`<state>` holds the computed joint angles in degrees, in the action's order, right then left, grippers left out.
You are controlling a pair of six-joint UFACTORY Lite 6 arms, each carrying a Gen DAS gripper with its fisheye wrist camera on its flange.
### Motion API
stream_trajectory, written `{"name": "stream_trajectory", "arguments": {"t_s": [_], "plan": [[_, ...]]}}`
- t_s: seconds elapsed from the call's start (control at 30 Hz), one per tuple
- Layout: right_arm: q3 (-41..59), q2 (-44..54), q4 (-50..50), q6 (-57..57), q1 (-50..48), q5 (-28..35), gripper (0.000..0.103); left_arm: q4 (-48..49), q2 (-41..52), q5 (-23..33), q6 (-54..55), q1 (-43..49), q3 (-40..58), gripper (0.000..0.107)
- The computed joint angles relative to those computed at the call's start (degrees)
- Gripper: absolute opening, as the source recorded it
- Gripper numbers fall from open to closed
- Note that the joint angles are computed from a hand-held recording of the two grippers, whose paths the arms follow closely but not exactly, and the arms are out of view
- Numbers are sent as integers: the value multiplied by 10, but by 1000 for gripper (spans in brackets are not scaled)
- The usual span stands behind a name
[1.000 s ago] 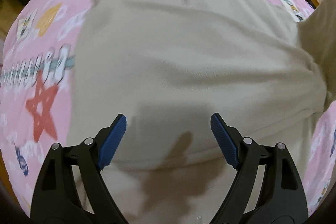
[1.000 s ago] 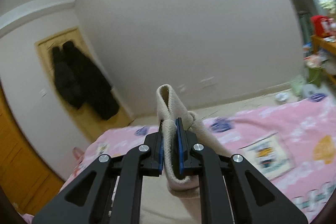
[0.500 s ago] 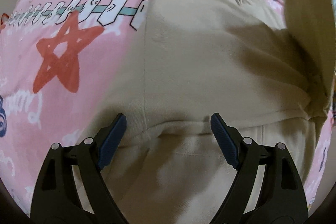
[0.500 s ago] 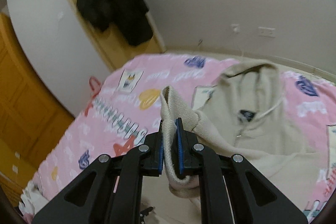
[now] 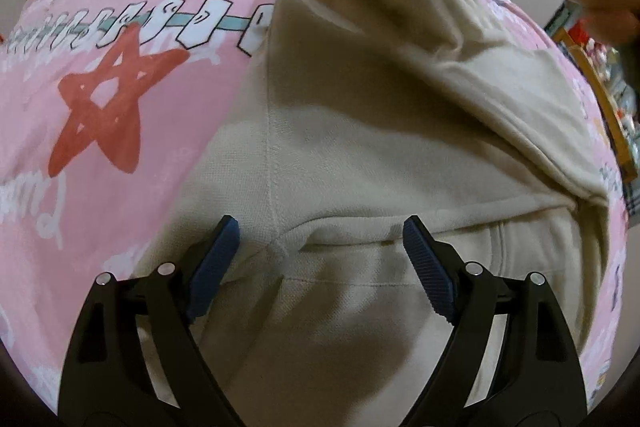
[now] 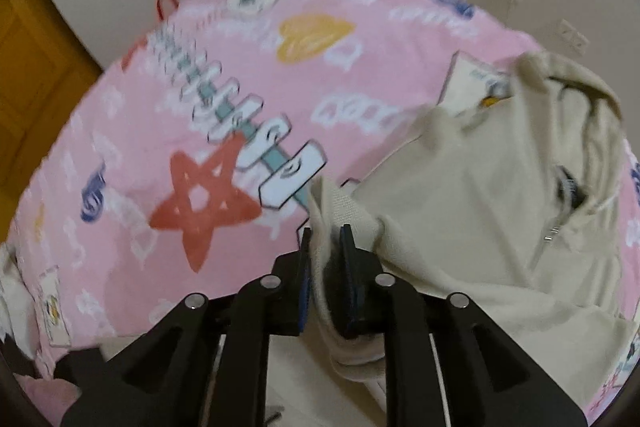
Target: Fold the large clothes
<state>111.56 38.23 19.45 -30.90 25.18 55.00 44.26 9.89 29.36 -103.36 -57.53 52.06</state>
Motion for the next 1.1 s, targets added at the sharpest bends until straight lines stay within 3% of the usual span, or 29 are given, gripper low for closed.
{"name": "stream_trajectory", "arguments": {"t_s": [0.07, 0.13, 0.27, 0.37, 0.47, 0.6, 0.77, 1.0, 1.1], "plan": [[-5, 0, -7, 8, 12, -36, 61, 2, 11, 8, 5, -5, 8, 84], [-2, -10, 0, 3, 15, -63, 62, 1, 23, 23, 10, -15, 20, 84], [-5, -56, 64, -33, -27, -60, 71, -16, 31, 36, 42, -11, 36, 84], [-78, -142, 141, -117, -112, -55, 73, -43, 10, 38, 78, 3, 42, 84], [-196, -230, 231, -221, -267, -38, 77, -35, -25, 53, 97, 14, 47, 86], [-263, -232, 279, -336, -462, 31, 79, -67, -49, 23, 204, 59, 64, 90], [-283, -169, 259, -404, -632, 70, 79, -244, -31, 16, 437, 158, 147, 90], [-248, -85, 267, -422, -710, 110, 79, -436, 94, 49, 650, 233, 307, 88], [-207, -50, 278, -410, -722, 136, 79, -503, 169, 88, 705, 256, 388, 72]]}}
